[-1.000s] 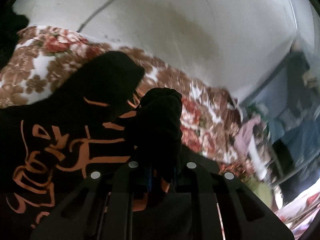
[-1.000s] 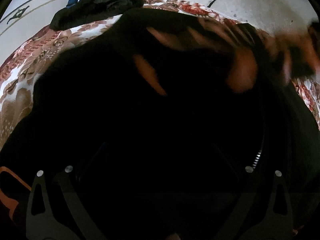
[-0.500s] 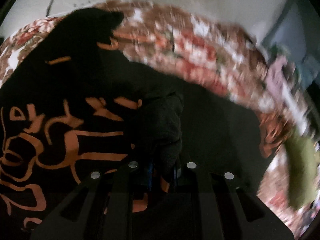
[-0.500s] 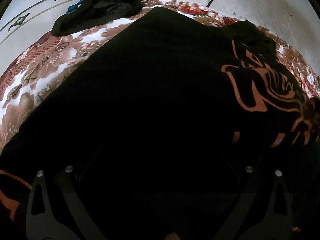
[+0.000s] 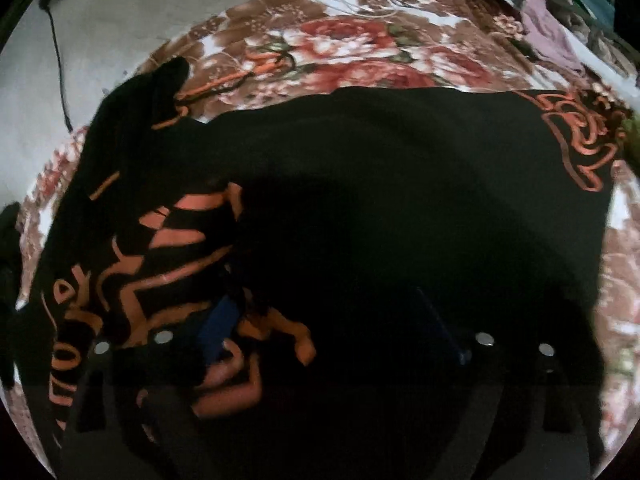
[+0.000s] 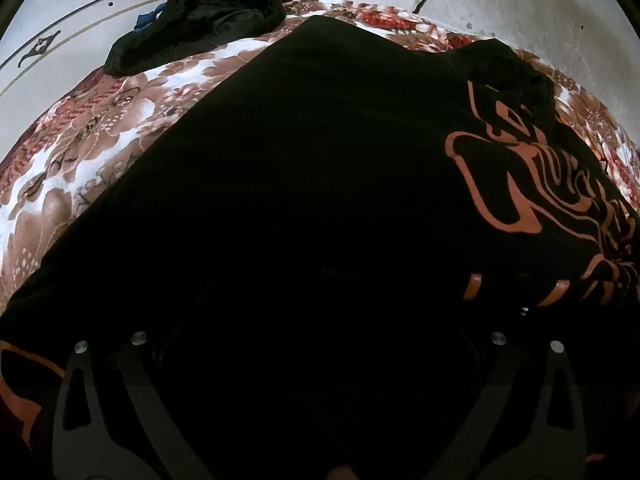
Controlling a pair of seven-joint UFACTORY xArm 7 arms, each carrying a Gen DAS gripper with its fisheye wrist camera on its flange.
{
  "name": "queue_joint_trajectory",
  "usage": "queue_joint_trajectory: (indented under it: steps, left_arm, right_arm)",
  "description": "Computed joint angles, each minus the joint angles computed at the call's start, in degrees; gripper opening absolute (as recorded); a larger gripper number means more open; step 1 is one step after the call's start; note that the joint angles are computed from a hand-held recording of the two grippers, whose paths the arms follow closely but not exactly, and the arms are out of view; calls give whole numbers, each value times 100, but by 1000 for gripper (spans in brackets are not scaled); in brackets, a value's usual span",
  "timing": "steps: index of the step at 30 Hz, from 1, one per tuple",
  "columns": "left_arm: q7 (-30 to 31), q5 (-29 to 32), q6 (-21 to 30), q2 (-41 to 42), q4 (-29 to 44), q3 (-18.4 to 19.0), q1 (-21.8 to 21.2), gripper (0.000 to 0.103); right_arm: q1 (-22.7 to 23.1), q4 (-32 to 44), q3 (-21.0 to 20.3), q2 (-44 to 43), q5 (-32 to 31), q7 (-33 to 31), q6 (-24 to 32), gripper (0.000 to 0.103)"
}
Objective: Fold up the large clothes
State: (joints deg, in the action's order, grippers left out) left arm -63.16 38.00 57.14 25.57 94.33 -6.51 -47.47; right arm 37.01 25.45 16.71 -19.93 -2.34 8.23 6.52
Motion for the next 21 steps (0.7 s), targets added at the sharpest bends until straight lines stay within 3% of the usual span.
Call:
queue_joint_trajectory:
  steps: [3,5,8,9,11,14,18,21]
  left_arm:
    - [136,-292,-62,-239,-70,-162,43,95]
    - [533,-754,-162,-598,-224,-354,211,95]
    - [911,-990,-184,-1245,-454,-434,440,95]
    - [1147,-947,-89,-1574,-529,-441,544,97]
    - [1585,-865,16,-2174,-723,-484,802,98]
    - [2223,-901,236,-3270,-1299,-405,1306,98]
    - [2181,-1101,294,-4214,-2243,-244,1862,98]
    - [1886,-1082,-118,-4789,-3221,-248,2199,98]
  right_arm:
    - [321,-45,-330,-8,244,-236,-53,100]
    - [1079,-122,-1082,-45,851,-797,-158,100]
    - [1949,-182,-1957,-264,1745,-1595,-133,98]
    - [1910,-162,-1988,-421,1797,-1624,110,98]
    - [1402,-135,-1673,-818,1721,-1433,588,99]
    - [1108,-91,-1831,-1572,2041,-1511,1231,99]
    - [375,-5,-1878,-2111,1929,-1914,1658,99]
    - [-373,246,-1864,-1779,1694,-2203,1618,99]
